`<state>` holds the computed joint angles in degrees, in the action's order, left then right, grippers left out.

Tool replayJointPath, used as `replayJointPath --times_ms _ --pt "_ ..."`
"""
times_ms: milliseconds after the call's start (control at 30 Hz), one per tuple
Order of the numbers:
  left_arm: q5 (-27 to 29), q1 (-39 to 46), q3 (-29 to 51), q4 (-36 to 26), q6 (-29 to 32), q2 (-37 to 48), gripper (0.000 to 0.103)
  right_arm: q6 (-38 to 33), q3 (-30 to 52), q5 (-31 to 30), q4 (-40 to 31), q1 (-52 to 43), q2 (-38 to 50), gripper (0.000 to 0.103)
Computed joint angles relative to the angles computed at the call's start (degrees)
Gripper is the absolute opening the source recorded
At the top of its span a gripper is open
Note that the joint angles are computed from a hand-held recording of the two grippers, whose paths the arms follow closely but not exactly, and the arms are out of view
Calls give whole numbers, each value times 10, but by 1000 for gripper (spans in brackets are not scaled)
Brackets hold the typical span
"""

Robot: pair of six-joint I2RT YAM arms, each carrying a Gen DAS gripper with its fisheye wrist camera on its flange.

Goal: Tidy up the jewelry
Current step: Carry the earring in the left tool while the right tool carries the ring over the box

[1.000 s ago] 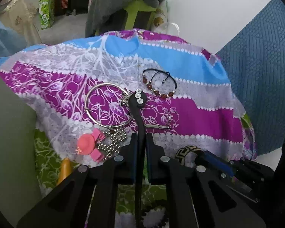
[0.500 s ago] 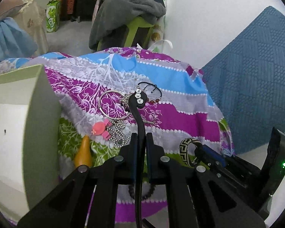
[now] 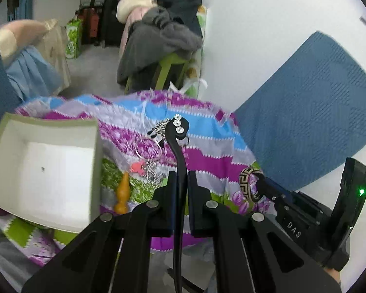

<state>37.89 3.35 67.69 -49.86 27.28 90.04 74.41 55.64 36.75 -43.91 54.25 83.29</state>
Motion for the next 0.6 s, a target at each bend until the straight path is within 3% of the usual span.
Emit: replayJointPath --times_ms 233,600 --pt "41 58 120 -94 53 -6 8 -21 158 66 -114 15 26 6" --pt "91 171 306 -211 148 94 8 -95 387 106 -141 26 165 6"
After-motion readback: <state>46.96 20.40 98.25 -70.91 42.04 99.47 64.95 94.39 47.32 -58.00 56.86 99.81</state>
